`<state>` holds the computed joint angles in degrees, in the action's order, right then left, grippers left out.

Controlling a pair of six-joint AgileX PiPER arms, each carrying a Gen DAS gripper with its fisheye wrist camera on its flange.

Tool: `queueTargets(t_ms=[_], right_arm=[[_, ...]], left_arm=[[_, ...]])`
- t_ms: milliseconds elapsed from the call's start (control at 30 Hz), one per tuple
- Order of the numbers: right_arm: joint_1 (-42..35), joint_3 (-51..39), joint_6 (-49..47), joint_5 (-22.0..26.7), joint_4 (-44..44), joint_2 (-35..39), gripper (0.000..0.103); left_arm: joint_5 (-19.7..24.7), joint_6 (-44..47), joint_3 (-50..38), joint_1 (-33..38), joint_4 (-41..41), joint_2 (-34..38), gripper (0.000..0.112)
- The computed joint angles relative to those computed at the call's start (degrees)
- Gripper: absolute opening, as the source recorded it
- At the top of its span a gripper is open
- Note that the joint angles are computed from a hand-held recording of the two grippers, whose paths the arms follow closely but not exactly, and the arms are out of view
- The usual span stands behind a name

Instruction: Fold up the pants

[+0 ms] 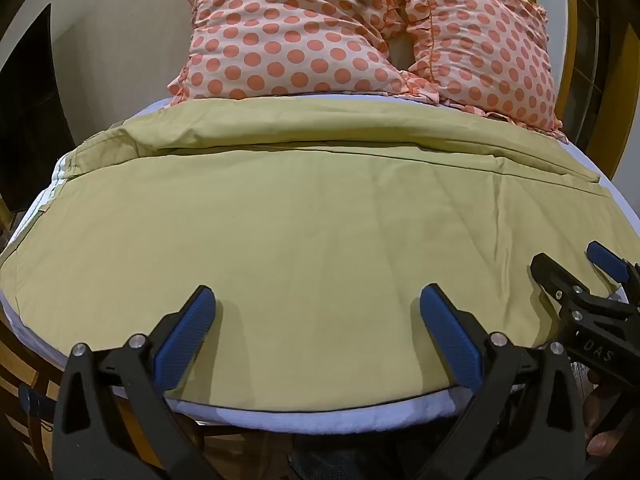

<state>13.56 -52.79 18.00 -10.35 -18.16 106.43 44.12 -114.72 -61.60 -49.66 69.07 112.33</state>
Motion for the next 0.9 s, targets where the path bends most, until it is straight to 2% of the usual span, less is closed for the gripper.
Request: queueTargets(t_ms=[900], right_arm=[[-0.1,0.2,-0.4,-0.5,0.4,0.1,0.102]], left_arm=[[-0.1,0.0,0.0,0.0,0.0,0.0,0.101]])
